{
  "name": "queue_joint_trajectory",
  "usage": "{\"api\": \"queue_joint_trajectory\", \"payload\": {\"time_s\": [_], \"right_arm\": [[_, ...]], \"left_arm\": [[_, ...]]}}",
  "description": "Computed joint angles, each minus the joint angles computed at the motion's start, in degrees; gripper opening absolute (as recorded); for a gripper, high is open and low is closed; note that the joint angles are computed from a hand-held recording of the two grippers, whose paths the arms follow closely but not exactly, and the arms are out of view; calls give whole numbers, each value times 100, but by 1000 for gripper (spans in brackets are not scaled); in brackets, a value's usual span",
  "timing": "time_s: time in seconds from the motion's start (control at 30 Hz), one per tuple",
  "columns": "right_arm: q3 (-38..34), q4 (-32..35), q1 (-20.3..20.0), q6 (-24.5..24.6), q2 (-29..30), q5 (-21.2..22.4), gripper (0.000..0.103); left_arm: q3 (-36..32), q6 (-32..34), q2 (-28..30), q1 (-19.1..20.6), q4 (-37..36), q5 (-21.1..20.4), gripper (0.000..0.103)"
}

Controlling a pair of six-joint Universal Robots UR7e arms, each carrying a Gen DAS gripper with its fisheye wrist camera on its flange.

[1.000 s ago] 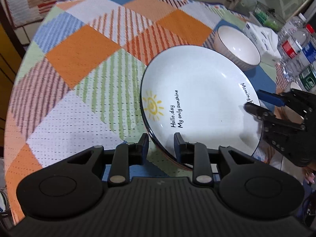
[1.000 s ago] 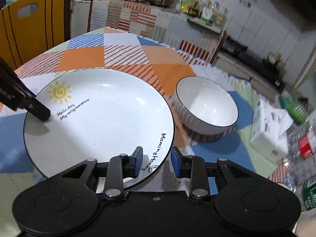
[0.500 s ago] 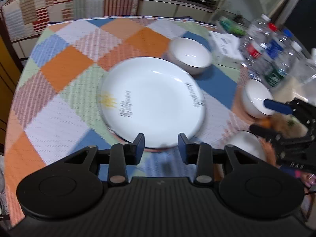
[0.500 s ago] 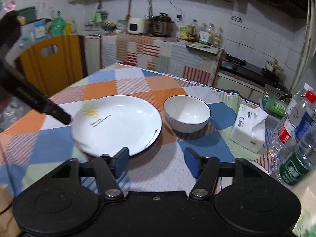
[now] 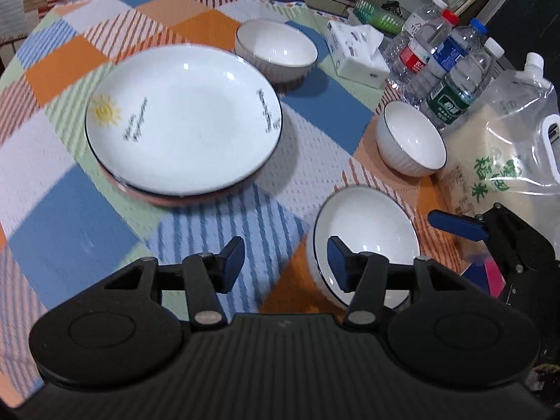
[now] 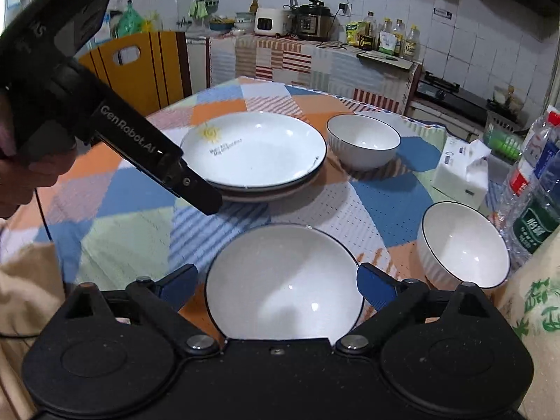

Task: Organize plates and bowls
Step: 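Grasp the rim of a white ribbed bowl with the left gripper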

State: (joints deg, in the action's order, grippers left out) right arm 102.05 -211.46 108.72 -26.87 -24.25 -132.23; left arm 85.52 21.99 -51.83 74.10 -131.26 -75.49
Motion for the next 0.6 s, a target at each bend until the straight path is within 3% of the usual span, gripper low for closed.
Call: {"api": "queue_joint_trajectory", "payload": {"time_s": [0.13,0.27,0.47,0.57,0.6], "right_arm": [[26,-36,36,6,76,-274,99],[141,31,-7,312,44,-328,99],[55,796,-108,899,131,-589,100],[-185,1167,-133,853,302,-893,100],[-242,1093,-139,728,359,-903,100]], "left_arm": [[194,-148,-30,61,8,-106,55],[443,-118,-64,97,-350,-223,56],[572,199,69,86,-594,-258,54],[577,320,97,114,-576,-340,46],[579,358,103,127,-582,-386,38]]}}
